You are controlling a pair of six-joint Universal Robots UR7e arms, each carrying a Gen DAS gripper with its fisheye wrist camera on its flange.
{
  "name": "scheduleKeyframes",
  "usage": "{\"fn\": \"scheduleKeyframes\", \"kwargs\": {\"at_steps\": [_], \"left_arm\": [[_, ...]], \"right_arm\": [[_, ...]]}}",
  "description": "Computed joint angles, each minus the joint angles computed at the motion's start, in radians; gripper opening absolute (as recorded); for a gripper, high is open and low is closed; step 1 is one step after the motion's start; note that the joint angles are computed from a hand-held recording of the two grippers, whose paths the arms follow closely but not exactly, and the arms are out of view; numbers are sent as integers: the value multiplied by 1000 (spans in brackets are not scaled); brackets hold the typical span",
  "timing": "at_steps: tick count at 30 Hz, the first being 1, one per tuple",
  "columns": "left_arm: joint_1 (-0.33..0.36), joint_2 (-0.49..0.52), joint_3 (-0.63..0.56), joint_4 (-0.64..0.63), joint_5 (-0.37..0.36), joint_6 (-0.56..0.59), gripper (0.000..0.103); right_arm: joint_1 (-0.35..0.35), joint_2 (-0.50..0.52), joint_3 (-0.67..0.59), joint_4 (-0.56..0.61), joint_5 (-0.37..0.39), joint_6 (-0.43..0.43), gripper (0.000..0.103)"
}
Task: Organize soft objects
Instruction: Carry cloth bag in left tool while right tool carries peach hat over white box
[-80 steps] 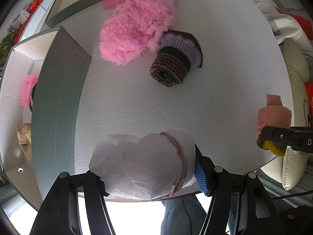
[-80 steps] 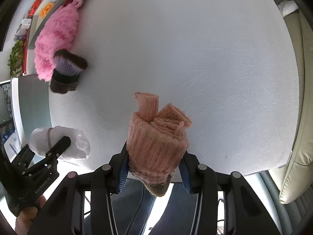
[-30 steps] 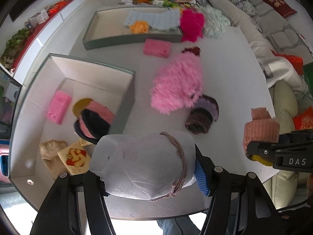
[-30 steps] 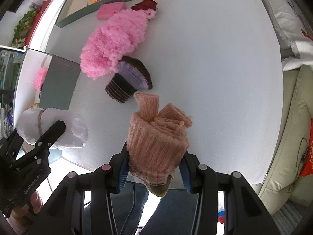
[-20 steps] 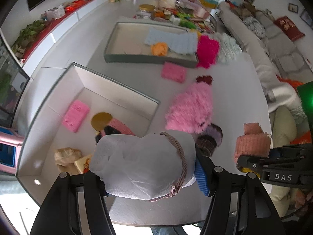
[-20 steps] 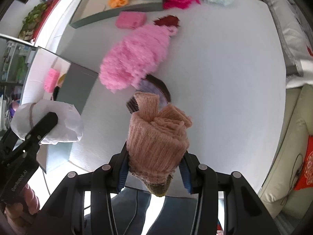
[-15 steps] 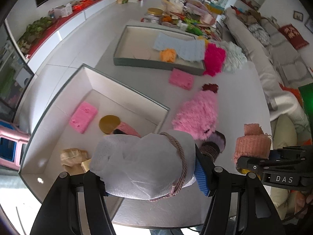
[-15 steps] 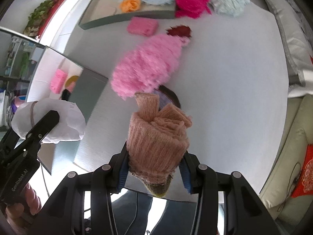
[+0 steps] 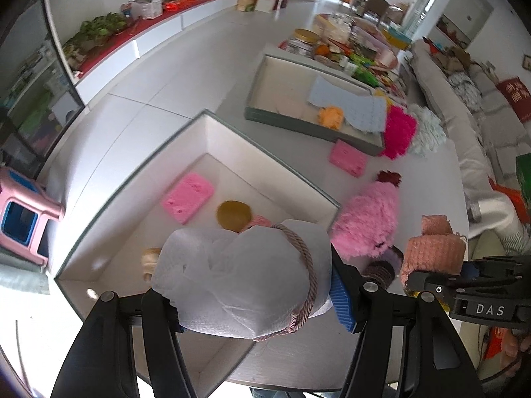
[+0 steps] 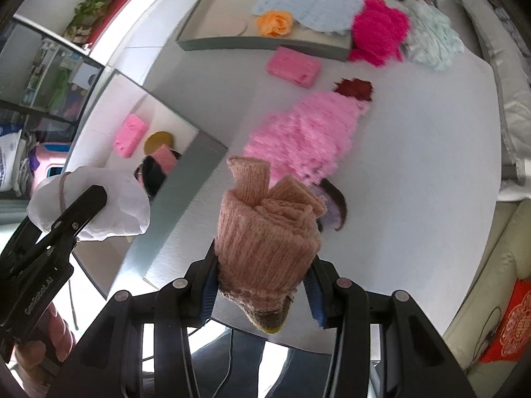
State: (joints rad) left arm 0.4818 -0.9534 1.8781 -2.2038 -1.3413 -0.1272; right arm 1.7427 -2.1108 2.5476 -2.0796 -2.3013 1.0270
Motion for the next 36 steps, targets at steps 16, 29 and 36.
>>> {"fn": "scheduleKeyframes", "kwargs": {"at_steps": [16, 29, 36], "left_arm": [[92, -26, -39, 21, 145, -93, 65], [119, -16, -37, 38, 178, -122, 65], [130, -5, -42, 37, 185, -127, 65]], "right_arm": [[26, 234, -117, -146, -2, -150, 49], [24, 406, -212, -240, 20, -266, 49], [10, 457, -240, -254, 23, -291, 49]]}}
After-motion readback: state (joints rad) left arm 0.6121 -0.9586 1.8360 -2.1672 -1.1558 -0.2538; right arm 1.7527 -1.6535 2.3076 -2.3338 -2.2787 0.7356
